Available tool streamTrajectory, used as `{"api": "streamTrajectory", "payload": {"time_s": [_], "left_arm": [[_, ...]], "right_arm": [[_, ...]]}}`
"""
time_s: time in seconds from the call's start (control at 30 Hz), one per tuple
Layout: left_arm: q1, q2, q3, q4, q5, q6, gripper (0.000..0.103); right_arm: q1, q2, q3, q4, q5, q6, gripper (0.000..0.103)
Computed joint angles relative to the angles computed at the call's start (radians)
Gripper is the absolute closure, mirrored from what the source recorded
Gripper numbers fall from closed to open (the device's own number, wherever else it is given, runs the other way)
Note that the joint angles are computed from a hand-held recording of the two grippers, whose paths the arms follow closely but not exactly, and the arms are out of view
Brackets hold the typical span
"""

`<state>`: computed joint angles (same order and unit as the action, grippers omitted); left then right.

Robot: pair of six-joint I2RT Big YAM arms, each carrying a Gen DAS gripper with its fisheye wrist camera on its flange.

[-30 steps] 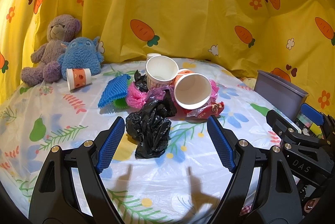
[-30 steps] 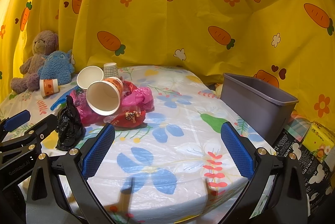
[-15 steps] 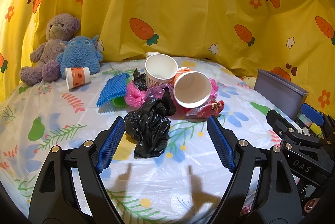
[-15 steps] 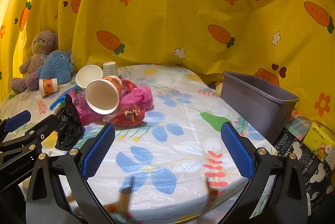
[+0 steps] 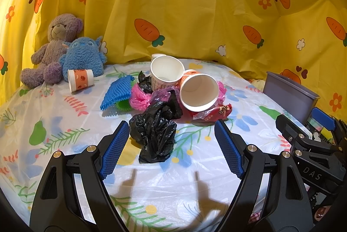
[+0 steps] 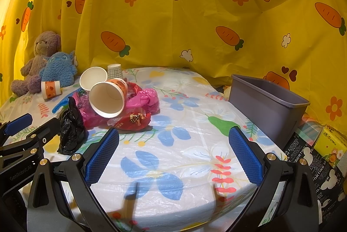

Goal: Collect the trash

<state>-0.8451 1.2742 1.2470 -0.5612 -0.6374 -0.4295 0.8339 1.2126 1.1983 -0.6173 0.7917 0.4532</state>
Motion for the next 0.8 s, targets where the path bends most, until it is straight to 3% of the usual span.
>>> {"api": "streamTrajectory", "payload": {"time_s": [0.8], "left_arm": [[-0.002, 0.003, -0.006, 0.0, 0.008, -0.016, 0.023]], "right_arm": [[0.0, -0.007, -0.008, 0.005, 0.003, 0.0, 0.005]]}}
